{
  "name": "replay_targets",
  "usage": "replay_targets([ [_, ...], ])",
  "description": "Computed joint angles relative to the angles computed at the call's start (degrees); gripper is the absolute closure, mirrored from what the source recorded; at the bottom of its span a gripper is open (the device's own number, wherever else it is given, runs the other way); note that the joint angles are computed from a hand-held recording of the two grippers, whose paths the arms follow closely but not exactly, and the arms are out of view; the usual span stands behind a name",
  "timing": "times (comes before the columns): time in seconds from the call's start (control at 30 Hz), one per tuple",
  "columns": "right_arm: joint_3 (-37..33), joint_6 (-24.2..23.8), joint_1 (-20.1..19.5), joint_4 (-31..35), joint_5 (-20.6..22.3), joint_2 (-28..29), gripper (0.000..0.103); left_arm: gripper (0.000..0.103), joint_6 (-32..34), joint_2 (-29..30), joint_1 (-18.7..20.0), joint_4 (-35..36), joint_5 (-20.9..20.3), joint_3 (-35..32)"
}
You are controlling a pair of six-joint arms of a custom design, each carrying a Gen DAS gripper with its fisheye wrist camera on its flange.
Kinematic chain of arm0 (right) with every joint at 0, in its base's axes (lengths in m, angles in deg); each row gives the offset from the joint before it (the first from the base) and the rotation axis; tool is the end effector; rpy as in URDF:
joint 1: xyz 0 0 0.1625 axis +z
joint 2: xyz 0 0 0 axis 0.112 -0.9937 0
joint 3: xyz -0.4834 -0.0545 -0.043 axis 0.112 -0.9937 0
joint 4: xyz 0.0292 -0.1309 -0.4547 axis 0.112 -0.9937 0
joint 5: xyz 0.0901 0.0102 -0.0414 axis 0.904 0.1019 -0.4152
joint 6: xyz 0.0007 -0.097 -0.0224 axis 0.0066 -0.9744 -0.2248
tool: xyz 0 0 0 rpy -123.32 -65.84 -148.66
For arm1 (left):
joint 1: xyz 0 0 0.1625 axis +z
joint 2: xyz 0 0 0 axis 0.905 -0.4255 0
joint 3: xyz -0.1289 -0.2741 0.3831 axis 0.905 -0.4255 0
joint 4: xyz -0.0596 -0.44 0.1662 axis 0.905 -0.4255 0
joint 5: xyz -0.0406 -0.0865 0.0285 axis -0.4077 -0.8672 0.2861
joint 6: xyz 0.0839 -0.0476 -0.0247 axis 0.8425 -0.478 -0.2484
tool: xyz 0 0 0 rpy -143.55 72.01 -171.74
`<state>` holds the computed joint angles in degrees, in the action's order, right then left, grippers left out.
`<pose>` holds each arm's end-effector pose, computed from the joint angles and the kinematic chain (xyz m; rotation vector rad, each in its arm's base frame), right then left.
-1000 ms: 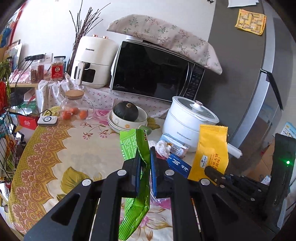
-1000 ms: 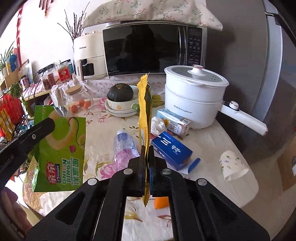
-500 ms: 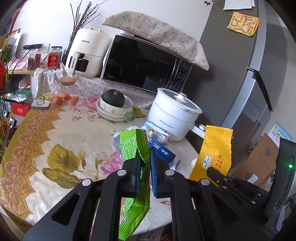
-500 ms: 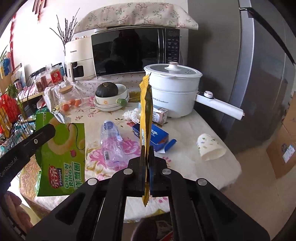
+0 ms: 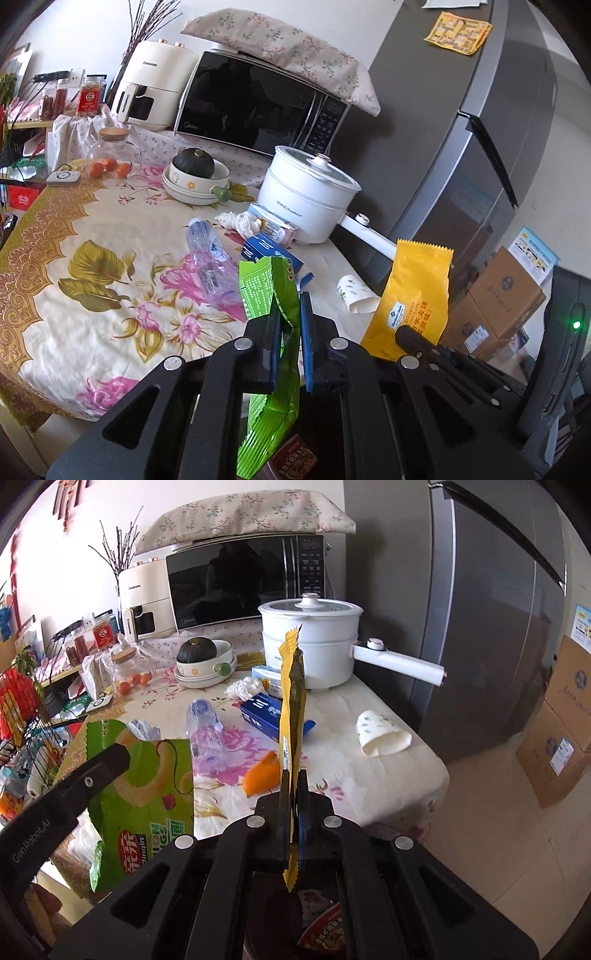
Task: Collect trash
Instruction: 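Carry the yellow packet over the bin and open the right tool while the left tool holds the green bag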
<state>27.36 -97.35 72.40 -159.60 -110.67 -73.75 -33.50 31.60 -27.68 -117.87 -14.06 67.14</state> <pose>-0.0033 -0.6481 0.3076 0.7827 -2.3120 0.9123 -0.3994 -0.5789 -0.0948 0.0843 2.3339 -1.4347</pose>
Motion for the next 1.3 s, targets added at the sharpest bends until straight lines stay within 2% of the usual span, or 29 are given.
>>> replay_targets([
  [0.5,1.9,1.9,-5.7,2.3,-0.1,-4.1,0.101,0.094,-3.3,1.8,-1.9,7.0,-4.5,-1.7],
  [0.7,1.5,2.4,-7.5,3.0,-1.7,-4.2,0.101,0.093,-4.0,3.0,-2.0,9.8,-7.0,-3.2],
  [0.87,0.7,3.7,-8.7,4.0,-3.3,-3.8,0.096,0.094,-4.1,4.0,-1.8,11.8,-8.5,-4.5],
  [0.97,0.4,4.0,-9.2,4.3,-4.0,-3.7,0.085,0.093,-4.4,4.6,-1.6,12.9,-9.5,-5.3],
  [1.03,0.4,4.1,-9.5,3.9,-4.1,-3.7,0.073,0.094,-4.5,4.9,-1.5,13.5,-9.9,-5.8],
  [1.13,0.3,4.7,-9.9,3.3,-4.2,-3.7,0.06,0.094,-4.5,5.3,-1.4,14.4,-10.4,-6.4],
  [1.3,-0.1,6.0,-10.4,0.3,-5.0,-3.4,0.044,0.093,-4.6,6.0,-1.2,15.9,-11.3,-7.5],
])
